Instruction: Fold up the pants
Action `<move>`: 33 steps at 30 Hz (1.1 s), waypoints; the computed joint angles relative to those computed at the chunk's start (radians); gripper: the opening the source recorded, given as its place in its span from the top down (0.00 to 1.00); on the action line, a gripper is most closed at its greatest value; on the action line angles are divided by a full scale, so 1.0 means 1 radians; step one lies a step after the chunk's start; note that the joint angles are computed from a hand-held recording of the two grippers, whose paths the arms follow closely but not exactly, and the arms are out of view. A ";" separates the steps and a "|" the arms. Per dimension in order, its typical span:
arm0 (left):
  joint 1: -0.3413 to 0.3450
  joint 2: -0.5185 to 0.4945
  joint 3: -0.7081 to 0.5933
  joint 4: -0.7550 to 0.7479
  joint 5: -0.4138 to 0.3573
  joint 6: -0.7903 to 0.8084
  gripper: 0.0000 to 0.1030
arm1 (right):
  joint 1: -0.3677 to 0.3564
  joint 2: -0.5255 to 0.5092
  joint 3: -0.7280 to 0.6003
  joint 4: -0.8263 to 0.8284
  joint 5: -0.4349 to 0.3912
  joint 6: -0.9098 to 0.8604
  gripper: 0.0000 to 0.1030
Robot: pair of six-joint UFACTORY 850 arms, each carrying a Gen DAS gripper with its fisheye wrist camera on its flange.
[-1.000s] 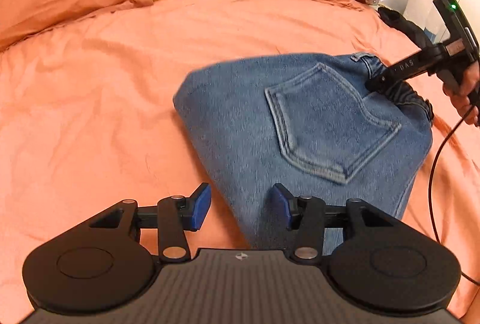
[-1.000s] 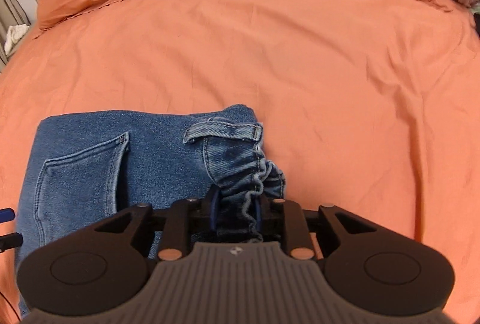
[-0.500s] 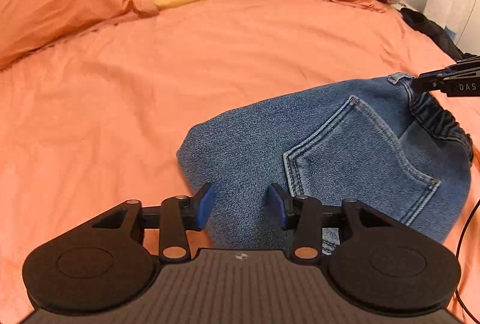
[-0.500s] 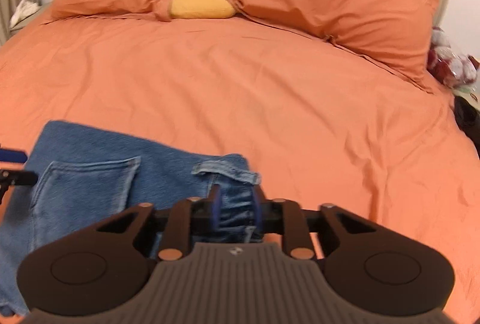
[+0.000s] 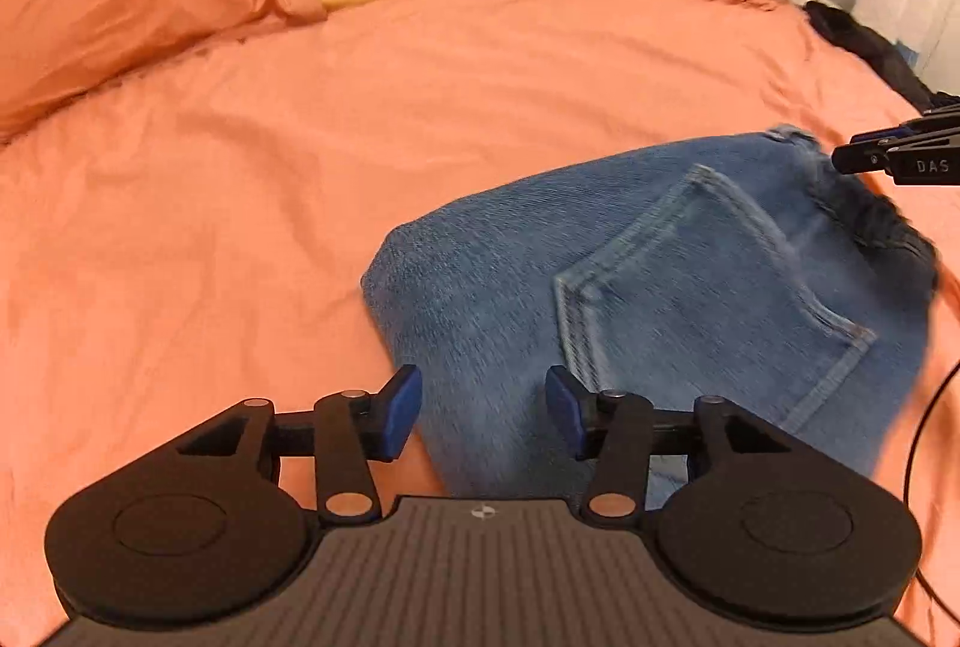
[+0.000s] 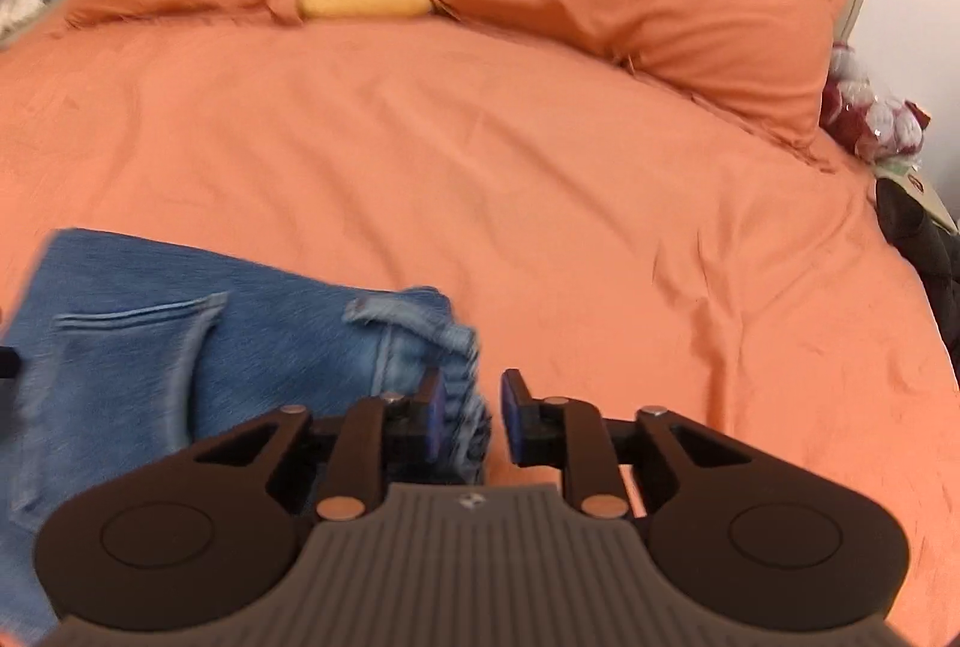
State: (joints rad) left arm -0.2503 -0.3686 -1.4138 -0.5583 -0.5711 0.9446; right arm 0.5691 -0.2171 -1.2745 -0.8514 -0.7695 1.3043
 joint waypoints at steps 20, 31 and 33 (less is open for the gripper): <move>0.055 0.135 0.255 -0.046 -0.111 -0.077 0.44 | 0.132 0.136 0.283 -0.153 0.052 0.358 0.77; 0.094 0.225 0.284 -0.146 -0.057 -0.033 0.26 | 0.171 0.236 0.343 -0.206 0.032 0.581 0.45; 0.117 0.215 0.273 -0.266 -0.053 -0.006 0.19 | 0.155 0.274 0.383 -0.212 0.101 0.674 0.30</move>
State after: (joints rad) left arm -0.1338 -0.1541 -1.1404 -0.8240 -0.6241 0.9381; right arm 0.7242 0.0566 -0.8913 -1.0638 -0.6680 1.9780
